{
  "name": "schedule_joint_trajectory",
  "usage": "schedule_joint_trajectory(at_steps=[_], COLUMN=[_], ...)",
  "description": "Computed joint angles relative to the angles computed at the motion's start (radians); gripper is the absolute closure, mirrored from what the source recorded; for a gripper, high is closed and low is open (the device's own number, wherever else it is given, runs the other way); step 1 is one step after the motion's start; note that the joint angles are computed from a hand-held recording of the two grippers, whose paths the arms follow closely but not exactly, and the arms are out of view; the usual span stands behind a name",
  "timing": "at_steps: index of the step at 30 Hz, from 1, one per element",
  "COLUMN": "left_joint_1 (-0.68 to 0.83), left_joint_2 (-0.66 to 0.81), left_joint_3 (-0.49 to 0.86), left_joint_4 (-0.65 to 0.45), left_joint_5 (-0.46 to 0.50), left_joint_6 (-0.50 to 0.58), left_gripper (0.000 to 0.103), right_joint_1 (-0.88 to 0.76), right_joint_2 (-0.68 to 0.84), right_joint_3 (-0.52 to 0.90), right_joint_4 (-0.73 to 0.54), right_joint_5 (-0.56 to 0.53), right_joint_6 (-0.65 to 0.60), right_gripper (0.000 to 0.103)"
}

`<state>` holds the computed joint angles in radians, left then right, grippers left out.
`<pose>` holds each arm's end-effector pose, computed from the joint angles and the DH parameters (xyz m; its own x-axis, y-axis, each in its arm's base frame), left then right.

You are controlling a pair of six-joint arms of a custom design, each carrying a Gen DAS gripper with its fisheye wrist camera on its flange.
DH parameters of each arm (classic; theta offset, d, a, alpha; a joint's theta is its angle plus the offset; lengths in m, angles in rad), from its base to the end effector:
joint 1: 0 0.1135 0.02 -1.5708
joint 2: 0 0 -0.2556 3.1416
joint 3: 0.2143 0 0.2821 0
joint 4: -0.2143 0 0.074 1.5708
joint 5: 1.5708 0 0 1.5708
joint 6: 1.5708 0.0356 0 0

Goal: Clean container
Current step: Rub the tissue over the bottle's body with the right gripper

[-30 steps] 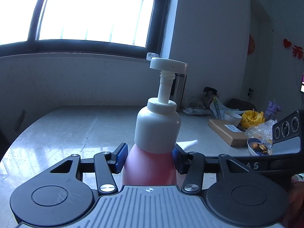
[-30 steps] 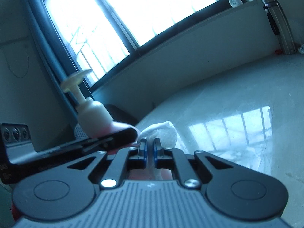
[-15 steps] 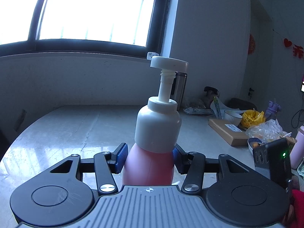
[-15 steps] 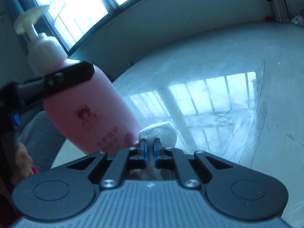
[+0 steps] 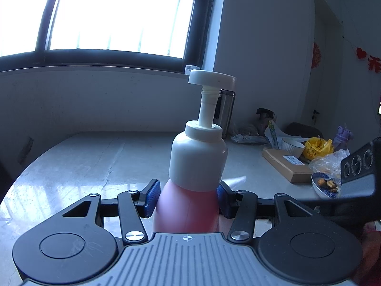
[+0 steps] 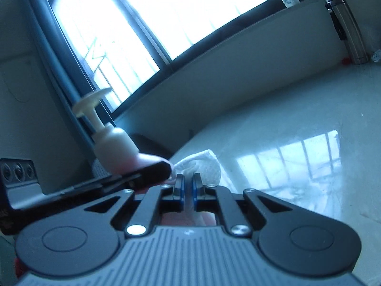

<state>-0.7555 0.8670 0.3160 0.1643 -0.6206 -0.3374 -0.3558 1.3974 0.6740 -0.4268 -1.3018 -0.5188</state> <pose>0.1716 -0.1332 0.1763 -0.3139 -0.0743 -0.9465 0.0655 0.9929 -0.0996 0.2522 -0.0571 0.1516 -0.6060 0.0846 -0.7909 -0.6643 0.4931 0.5618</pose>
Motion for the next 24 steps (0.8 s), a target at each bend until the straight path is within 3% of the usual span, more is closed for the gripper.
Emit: schedule_joint_trajectory(at_steps=[7, 21, 24], left_joint_1=[0.020, 0.025, 0.022], left_joint_2=[0.001, -0.002, 0.003], left_joint_3=[-0.001, 0.002, 0.004], left_joint_4=[0.007, 0.001, 0.003], left_joint_5=[0.018, 0.025, 0.022], left_joint_6=[0.011, 0.014, 0.012], left_gripper=[0.050, 0.050, 0.050], right_joint_1=[0.028, 0.124, 0.125], right_joint_2=[0.016, 0.102, 0.075], right_joint_3=[-0.007, 0.027, -0.003], right_joint_4=[0.077, -0.008, 0.020], right_joint_5=[0.044, 0.294, 0.300], right_joint_6=[0.047, -0.037, -0.021], right_gripper=[0.095, 0.095, 0.095])
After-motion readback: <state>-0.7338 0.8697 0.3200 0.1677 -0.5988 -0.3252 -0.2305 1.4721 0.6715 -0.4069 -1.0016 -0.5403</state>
